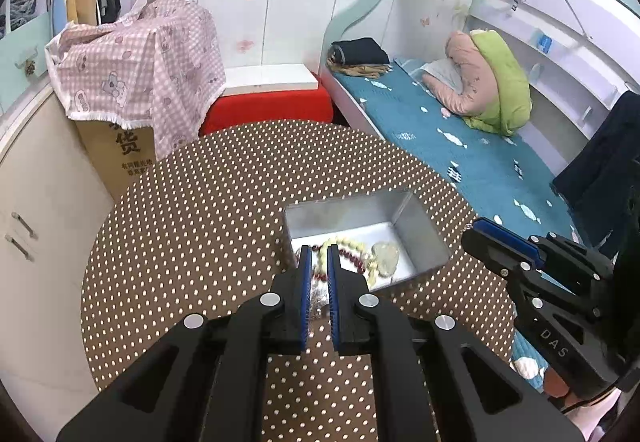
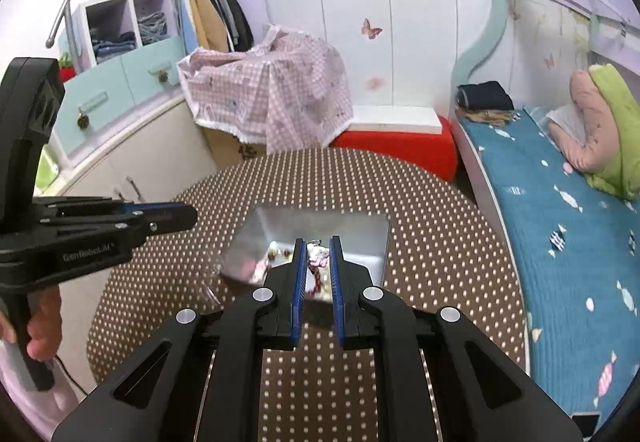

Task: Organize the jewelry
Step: 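Lower the silver chains and pink charm into the grey box and open both tools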

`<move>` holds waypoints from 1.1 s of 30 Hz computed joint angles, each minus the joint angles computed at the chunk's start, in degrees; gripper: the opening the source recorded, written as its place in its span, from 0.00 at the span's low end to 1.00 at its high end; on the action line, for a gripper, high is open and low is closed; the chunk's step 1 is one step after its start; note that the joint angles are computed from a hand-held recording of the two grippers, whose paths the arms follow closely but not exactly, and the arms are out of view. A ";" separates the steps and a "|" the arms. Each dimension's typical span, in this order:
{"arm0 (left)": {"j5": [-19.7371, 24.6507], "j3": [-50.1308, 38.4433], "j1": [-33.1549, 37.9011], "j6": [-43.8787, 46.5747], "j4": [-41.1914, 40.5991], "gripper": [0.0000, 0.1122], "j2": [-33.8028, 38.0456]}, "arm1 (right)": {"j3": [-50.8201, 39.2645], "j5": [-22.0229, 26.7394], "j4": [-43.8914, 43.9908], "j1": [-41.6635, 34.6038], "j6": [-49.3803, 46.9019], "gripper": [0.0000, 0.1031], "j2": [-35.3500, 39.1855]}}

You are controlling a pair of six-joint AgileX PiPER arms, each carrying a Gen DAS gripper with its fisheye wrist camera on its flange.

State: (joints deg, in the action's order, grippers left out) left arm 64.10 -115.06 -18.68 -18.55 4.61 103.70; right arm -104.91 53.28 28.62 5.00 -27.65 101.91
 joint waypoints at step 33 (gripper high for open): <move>-11.33 20.54 -1.12 -5.86 3.40 0.08 -5.83 | 8.11 -1.04 2.65 -1.74 -2.30 0.12 -3.29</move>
